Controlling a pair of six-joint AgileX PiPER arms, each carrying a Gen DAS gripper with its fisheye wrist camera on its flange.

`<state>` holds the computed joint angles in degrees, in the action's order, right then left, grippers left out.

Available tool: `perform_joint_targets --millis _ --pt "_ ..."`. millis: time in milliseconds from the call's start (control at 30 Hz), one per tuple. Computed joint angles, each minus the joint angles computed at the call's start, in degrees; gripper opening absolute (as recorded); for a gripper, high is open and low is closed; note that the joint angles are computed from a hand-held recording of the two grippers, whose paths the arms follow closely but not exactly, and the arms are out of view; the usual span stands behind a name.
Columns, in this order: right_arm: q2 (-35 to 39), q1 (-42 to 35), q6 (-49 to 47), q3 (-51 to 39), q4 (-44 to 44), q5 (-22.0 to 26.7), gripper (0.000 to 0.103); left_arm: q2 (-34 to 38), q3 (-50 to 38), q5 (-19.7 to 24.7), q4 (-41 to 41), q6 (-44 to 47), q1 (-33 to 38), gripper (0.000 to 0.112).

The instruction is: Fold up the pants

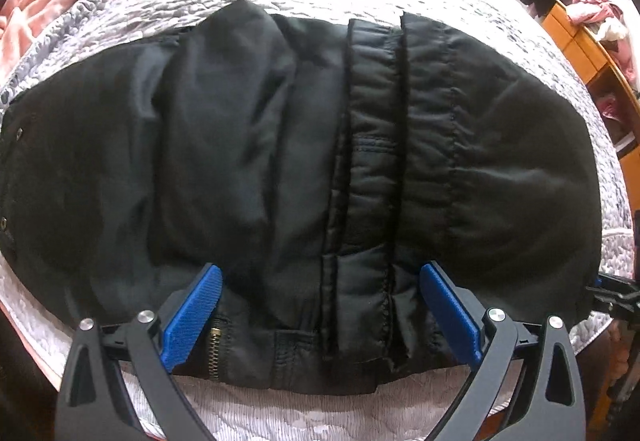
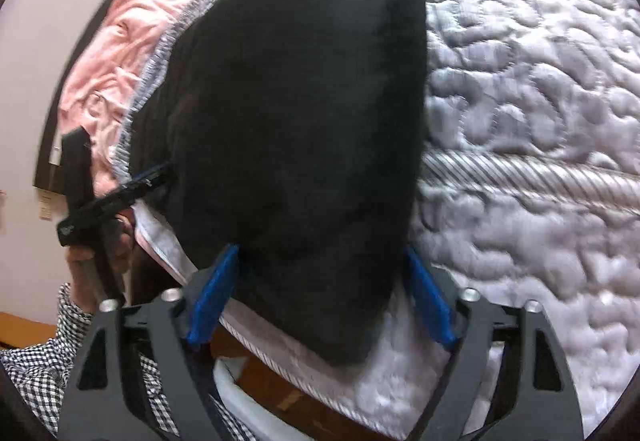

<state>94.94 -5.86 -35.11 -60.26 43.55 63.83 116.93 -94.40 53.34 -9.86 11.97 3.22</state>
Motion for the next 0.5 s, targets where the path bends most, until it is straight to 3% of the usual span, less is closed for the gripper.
perform_joint_targets --millis 33,100,167,267,367,500 --pt "-0.1 -0.7 -0.6 0.1 1.1 0.6 0.057 0.2 -0.2 -0.1 0.2 -0.2 -0.1 0.1" --pt "-1.2 -2.0 -1.9 0.1 1.3 1.8 0.027 0.8 -0.8 -0.1 0.0 -0.6 -0.1 0.1" --pt "-3.1 -4.3 -2.2 -0.8 3.5 4.7 0.017 0.7 -0.5 -0.5 -0.9 -0.9 -0.3 0.1" --pt "-7.6 -3.1 0.8 -3.5 -0.8 4.9 0.015 -1.5 3.6 -4.0 -0.4 -3.3 -2.3 0.1" --pt "-7.4 0.0 7.5 -4.4 -7.9 2.8 0.016 -1.8 5.6 -6.1 -1.2 -2.8 -2.7 0.1" --pt "-3.3 1.3 12.1 -2.5 -10.4 -0.6 0.027 -3.5 9.0 -7.9 -4.0 1.8 -1.6 0.1"
